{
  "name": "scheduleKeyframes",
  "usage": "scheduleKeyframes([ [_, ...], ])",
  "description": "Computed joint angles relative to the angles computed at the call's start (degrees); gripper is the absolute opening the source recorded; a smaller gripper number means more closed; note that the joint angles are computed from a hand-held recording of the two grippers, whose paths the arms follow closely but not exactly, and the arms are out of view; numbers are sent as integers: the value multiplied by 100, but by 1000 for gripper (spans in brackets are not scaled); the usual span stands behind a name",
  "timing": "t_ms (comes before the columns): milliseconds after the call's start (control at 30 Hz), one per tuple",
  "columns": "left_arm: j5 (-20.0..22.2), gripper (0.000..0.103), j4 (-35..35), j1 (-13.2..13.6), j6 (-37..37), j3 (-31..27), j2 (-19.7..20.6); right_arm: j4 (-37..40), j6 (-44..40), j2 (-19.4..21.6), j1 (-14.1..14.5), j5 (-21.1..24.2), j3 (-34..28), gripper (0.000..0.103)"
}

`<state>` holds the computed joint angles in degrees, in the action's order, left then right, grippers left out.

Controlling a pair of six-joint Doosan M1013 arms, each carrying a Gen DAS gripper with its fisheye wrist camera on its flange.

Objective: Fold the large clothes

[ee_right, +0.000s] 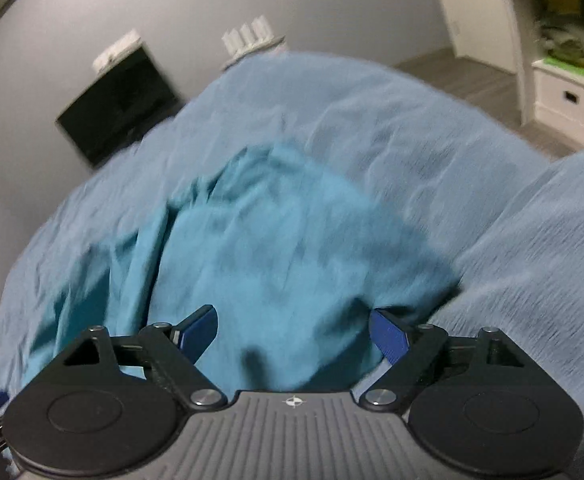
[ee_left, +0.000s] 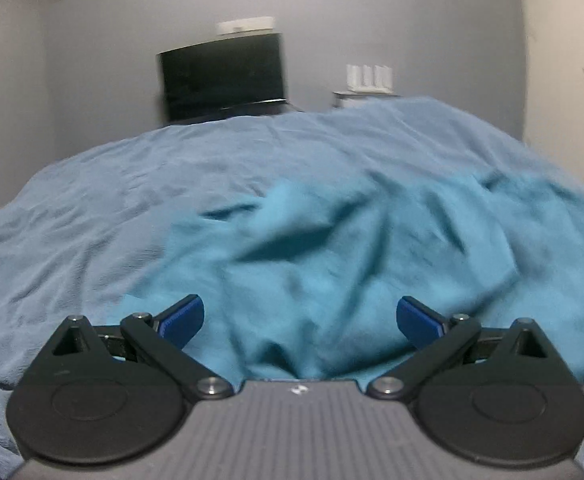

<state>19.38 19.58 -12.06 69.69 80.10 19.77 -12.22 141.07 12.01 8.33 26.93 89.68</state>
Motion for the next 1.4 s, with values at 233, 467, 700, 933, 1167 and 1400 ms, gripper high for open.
scheduleKeyframes([
  [233,848,103,96,461,-537,-841,481,-2086,946,229,-61,-438,-295,99],
  [467,1257,103,-715,701,223,-1634,1034,-47,-2225,1087,-286,-174,-1384,98],
  [700,1702,101,-1579,806,1165,-2458,1566,1498,-3820,1834,-523,283,-2369,91],
  [933,2214,96,-2018,892,1588,-3248,2087,3092,-4821,2286,-778,282,-2724,92],
  [1167,2636,73,-2733,1020,1318,-4018,2609,5408,-6250,2396,-1007,187,-2506,93],
  [1400,2730,15,-2644,976,1345,-4109,2705,6354,-7212,2463,-1057,267,-2491,58],
])
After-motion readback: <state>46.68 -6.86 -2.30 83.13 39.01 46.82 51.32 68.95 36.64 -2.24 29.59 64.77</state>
